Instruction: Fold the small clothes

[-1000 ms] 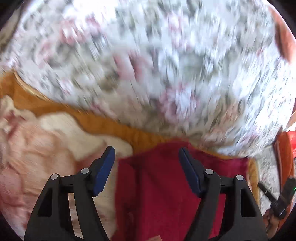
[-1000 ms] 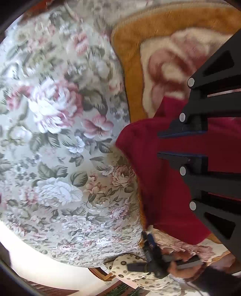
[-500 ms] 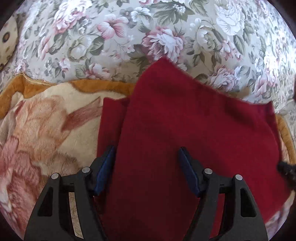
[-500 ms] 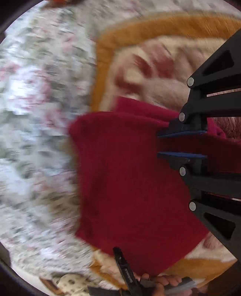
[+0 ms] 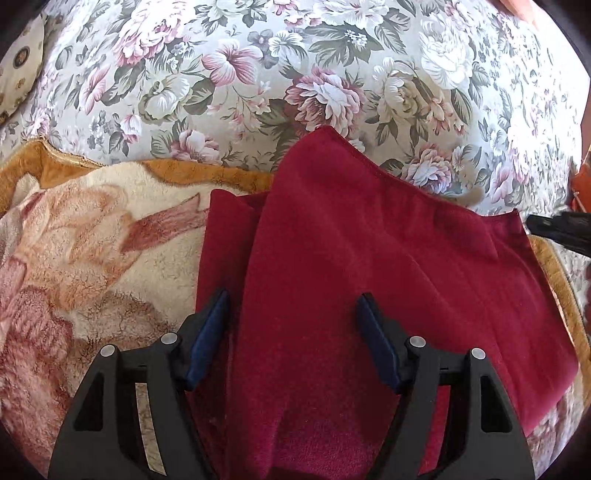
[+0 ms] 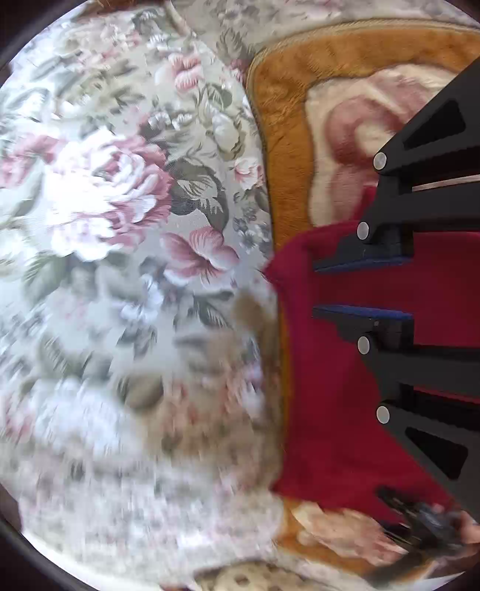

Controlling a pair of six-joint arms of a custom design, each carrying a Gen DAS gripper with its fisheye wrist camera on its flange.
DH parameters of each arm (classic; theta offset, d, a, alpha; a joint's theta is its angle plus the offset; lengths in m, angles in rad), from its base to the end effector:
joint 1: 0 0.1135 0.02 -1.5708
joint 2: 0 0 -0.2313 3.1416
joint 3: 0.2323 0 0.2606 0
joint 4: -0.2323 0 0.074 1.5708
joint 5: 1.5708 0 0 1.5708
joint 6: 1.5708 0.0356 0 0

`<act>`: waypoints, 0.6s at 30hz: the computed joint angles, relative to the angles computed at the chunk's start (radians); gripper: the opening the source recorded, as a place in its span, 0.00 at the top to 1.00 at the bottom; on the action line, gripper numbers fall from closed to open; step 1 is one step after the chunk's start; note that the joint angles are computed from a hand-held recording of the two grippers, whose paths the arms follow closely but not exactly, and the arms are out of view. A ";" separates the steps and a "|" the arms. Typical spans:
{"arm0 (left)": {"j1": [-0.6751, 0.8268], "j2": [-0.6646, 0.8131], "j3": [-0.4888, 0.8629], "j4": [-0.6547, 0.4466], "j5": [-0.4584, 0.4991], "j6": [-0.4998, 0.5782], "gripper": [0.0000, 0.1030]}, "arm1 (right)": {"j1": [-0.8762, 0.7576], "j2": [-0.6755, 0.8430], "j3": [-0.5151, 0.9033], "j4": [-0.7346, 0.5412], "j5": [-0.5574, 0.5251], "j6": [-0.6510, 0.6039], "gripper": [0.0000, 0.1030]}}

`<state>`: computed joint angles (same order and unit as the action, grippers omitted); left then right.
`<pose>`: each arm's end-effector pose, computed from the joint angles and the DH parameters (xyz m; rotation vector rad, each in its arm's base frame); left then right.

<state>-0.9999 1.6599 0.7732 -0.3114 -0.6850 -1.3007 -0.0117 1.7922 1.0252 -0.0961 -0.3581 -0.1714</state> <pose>0.1726 -0.2271 0.0907 -0.5130 2.3213 -0.0630 0.3649 0.0082 0.1248 -0.3492 2.3651 0.3494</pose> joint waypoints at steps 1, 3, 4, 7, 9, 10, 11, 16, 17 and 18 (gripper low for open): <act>0.002 0.002 -0.003 0.006 0.000 0.001 0.31 | 0.012 0.037 0.019 0.035 0.011 0.019 0.85; 0.001 0.008 -0.003 0.011 -0.003 -0.002 0.30 | 0.032 0.135 0.084 0.037 0.013 0.037 0.84; 0.002 0.008 -0.005 0.015 -0.002 0.000 0.30 | 0.044 0.190 0.131 -0.013 0.033 0.021 0.83; 0.003 0.011 -0.004 0.018 -0.002 0.002 0.30 | 0.055 0.212 0.130 -0.022 0.066 -0.020 0.83; 0.004 0.008 -0.006 0.019 0.002 0.003 0.30 | 0.022 0.126 0.071 -0.042 0.006 -0.023 0.83; 0.004 0.002 -0.009 0.020 0.006 0.003 0.30 | -0.007 0.074 0.028 -0.041 -0.049 -0.035 0.83; 0.004 -0.014 -0.016 0.015 0.015 0.002 0.30 | -0.047 0.006 -0.028 -0.045 -0.107 -0.053 0.83; -0.143 -0.191 -0.051 -0.186 0.016 -0.126 0.30 | -0.353 -0.265 -0.245 -0.266 -0.430 -0.378 0.62; -0.194 -0.219 -0.056 -0.237 -0.010 -0.185 0.30 | -0.410 -0.285 -0.273 -0.320 -0.456 -0.466 0.62; -0.283 -0.248 -0.056 -0.336 -0.052 -0.310 0.30 | -0.478 -0.281 -0.293 -0.394 -0.479 -0.572 0.61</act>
<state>-1.2825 1.4121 0.7177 -0.6477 -0.7370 -1.6108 -0.4901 1.5116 0.7322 -0.4898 -0.8374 -0.7438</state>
